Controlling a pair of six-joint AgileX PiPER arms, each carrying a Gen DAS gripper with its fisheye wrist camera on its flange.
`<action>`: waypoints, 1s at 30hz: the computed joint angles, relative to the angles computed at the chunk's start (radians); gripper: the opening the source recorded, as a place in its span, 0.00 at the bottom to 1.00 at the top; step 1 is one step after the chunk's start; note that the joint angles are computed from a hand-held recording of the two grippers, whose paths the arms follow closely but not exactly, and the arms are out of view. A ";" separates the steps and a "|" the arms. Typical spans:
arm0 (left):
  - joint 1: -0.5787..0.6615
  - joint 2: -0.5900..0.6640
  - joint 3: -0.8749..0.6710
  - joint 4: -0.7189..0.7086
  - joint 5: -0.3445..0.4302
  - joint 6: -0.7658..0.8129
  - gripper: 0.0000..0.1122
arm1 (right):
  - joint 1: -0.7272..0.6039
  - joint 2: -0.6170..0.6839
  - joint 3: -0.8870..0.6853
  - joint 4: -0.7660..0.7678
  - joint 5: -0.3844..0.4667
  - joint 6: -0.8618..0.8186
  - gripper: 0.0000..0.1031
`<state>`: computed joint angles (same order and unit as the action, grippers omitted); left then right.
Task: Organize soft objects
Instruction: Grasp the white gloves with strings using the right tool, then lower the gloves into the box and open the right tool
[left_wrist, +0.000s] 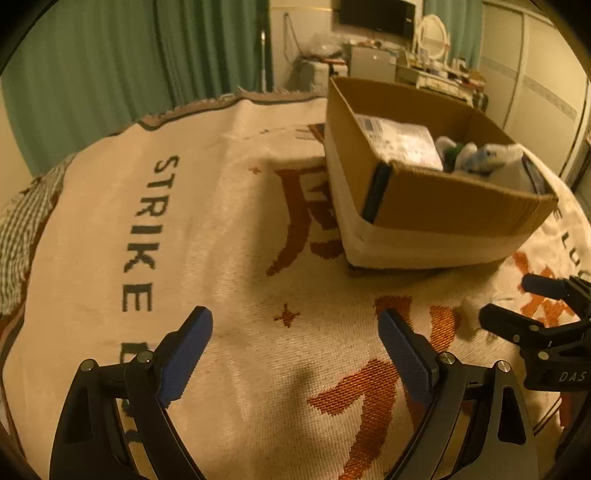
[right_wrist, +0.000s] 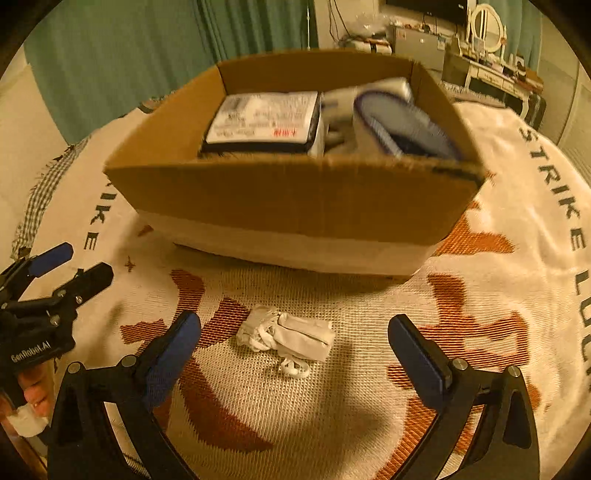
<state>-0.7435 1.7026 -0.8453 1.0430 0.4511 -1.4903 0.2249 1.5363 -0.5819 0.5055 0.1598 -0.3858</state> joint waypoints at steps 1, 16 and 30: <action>-0.003 0.006 -0.003 0.002 -0.001 0.000 0.82 | 0.000 0.012 -0.002 0.060 -0.001 -0.060 0.93; -0.077 -0.090 -0.004 -0.090 0.066 0.066 0.82 | -0.027 -0.193 0.052 -0.226 0.085 0.218 0.56; -0.370 -0.380 -0.121 0.021 0.487 0.013 0.82 | 0.135 -0.670 -0.173 -0.623 0.524 0.617 0.56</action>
